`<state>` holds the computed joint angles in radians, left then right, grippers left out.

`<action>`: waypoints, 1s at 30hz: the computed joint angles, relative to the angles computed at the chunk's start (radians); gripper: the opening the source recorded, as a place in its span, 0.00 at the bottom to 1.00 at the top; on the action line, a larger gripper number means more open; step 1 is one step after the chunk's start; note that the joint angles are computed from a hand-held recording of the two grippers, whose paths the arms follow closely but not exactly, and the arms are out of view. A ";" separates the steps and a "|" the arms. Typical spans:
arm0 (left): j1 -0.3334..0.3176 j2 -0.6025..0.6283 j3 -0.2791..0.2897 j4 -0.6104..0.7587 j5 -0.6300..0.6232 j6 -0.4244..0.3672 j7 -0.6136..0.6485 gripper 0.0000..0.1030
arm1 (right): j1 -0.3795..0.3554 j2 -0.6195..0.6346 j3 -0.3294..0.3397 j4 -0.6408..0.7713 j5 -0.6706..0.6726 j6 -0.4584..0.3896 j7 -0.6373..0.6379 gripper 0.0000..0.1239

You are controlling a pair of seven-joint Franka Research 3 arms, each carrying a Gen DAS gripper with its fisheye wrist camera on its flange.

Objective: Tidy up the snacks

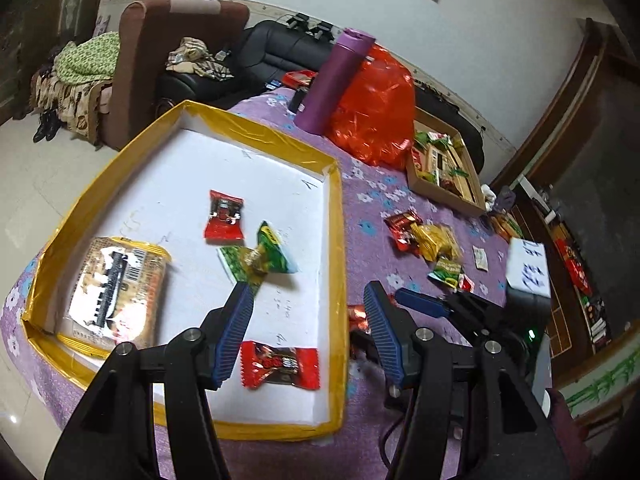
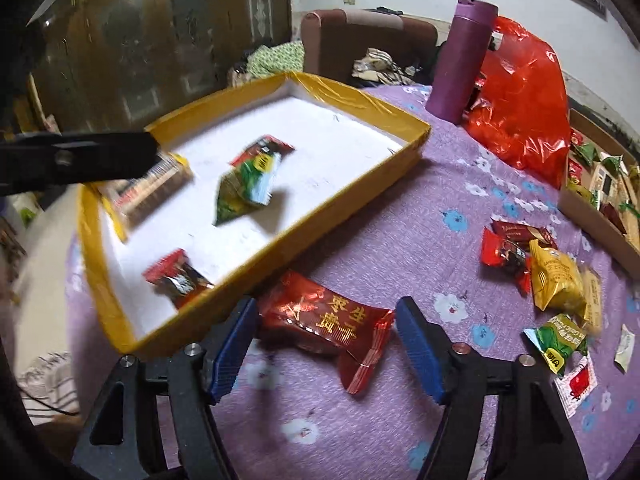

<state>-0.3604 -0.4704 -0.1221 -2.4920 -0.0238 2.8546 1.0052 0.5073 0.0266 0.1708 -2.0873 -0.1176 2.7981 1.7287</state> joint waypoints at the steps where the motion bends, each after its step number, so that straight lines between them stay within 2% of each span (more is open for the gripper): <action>1: -0.001 0.000 -0.003 0.002 0.004 -0.004 0.002 0.55 | -0.003 -0.003 -0.003 -0.005 0.007 0.008 0.016 0.54; 3: -0.009 0.001 -0.004 0.006 0.007 -0.011 0.013 0.55 | -0.012 -0.013 -0.016 -0.014 -0.050 0.008 0.122 0.50; 6: -0.026 0.015 -0.004 0.016 0.001 -0.017 0.034 0.55 | -0.040 -0.031 -0.031 -0.031 -0.162 -0.001 0.301 0.51; 7: -0.041 0.024 0.001 0.022 -0.007 -0.018 0.049 0.55 | -0.050 -0.039 -0.033 -0.041 -0.166 0.002 0.323 0.51; 8: -0.051 0.030 0.004 0.027 -0.016 -0.019 0.062 0.55 | -0.072 -0.052 -0.018 -0.058 -0.117 0.012 0.292 0.52; 12: -0.087 0.065 0.002 0.060 -0.043 -0.032 0.124 0.55 | -0.037 -0.159 -0.076 -0.178 0.315 0.128 -0.035 0.52; 13: -0.097 0.075 0.001 0.072 -0.049 -0.036 0.149 0.55 | -0.056 -0.182 -0.068 -0.197 0.348 0.144 -0.053 0.53; 16: -0.118 0.115 -0.009 0.120 -0.054 -0.053 0.229 0.55 | -0.170 -0.247 -0.038 -0.260 0.290 0.161 0.047 0.54; 18: -0.131 0.167 -0.019 0.173 -0.051 -0.069 0.309 0.55 | -0.194 -0.262 -0.063 -0.280 0.329 0.145 0.061 0.54; 20: -0.119 0.218 -0.047 0.223 -0.031 -0.093 0.360 0.55 | -0.171 -0.270 -0.116 -0.299 0.440 0.133 0.023 0.56; 21: -0.109 0.261 -0.068 0.266 0.003 -0.117 0.392 0.55 | -0.134 -0.269 -0.161 -0.303 0.531 0.122 -0.040 0.56; 22: -0.097 0.287 -0.085 0.292 0.024 -0.131 0.409 0.55 | -0.125 -0.265 -0.173 -0.304 0.579 0.119 -0.077 0.56; 25: -0.056 0.389 -0.136 0.400 0.135 -0.200 0.420 0.55 | -0.150 -0.248 -0.154 -0.296 0.610 0.106 -0.112 0.56; 30: -0.035 0.505 -0.172 0.529 0.336 -0.312 0.385 0.55 | -0.193 -0.219 -0.098 -0.262 0.560 0.128 -0.087 0.56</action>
<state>-0.3953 0.0350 -0.2941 -1.9633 0.3124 2.5427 1.3901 0.3148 -0.1926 0.0723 -2.3491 0.4428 2.9259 1.6421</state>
